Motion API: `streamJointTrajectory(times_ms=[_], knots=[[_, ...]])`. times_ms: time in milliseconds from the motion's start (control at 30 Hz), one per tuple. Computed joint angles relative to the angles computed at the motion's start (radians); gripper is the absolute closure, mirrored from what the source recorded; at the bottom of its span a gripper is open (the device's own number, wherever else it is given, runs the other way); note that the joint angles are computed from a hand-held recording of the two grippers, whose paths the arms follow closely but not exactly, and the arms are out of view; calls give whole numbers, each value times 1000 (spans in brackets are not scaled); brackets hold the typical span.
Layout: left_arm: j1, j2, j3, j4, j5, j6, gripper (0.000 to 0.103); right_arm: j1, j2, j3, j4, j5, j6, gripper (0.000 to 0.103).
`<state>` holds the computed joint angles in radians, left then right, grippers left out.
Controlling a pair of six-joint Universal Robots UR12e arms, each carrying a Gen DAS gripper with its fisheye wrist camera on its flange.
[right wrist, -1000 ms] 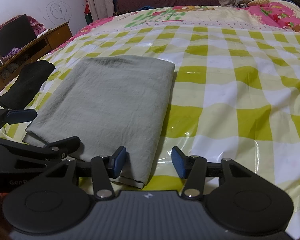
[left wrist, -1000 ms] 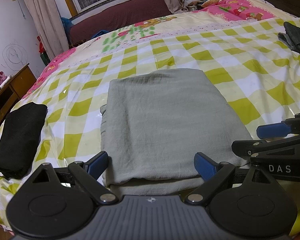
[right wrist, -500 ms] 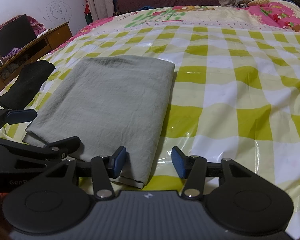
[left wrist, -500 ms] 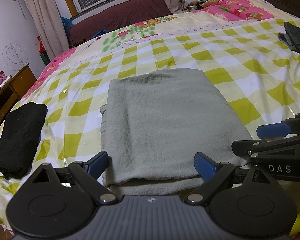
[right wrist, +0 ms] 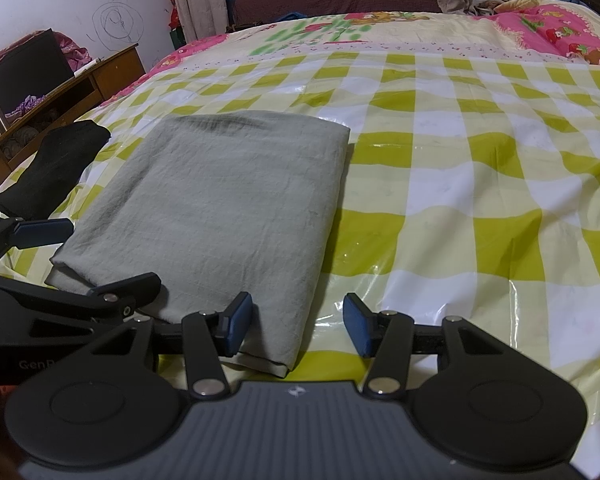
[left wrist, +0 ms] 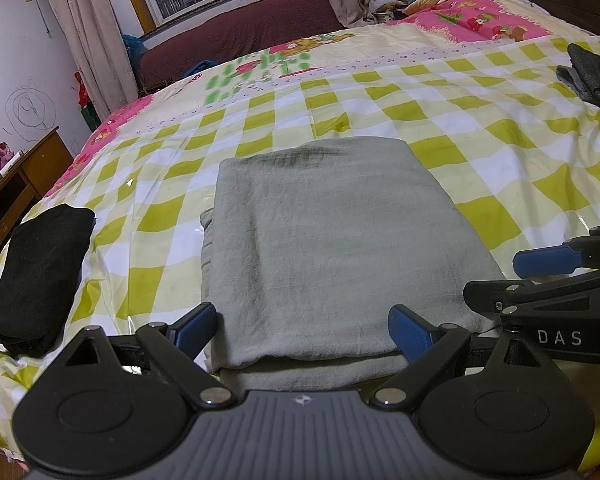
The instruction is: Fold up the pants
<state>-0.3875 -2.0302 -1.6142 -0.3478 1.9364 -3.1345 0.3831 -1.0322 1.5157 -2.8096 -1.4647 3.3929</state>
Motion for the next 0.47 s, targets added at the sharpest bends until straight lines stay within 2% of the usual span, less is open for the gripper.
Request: streamJointTrajectory(times_ms=[467], knots=[[-6,-5,4,8,17,-5,0,0,0,1,-1,0,0,51]])
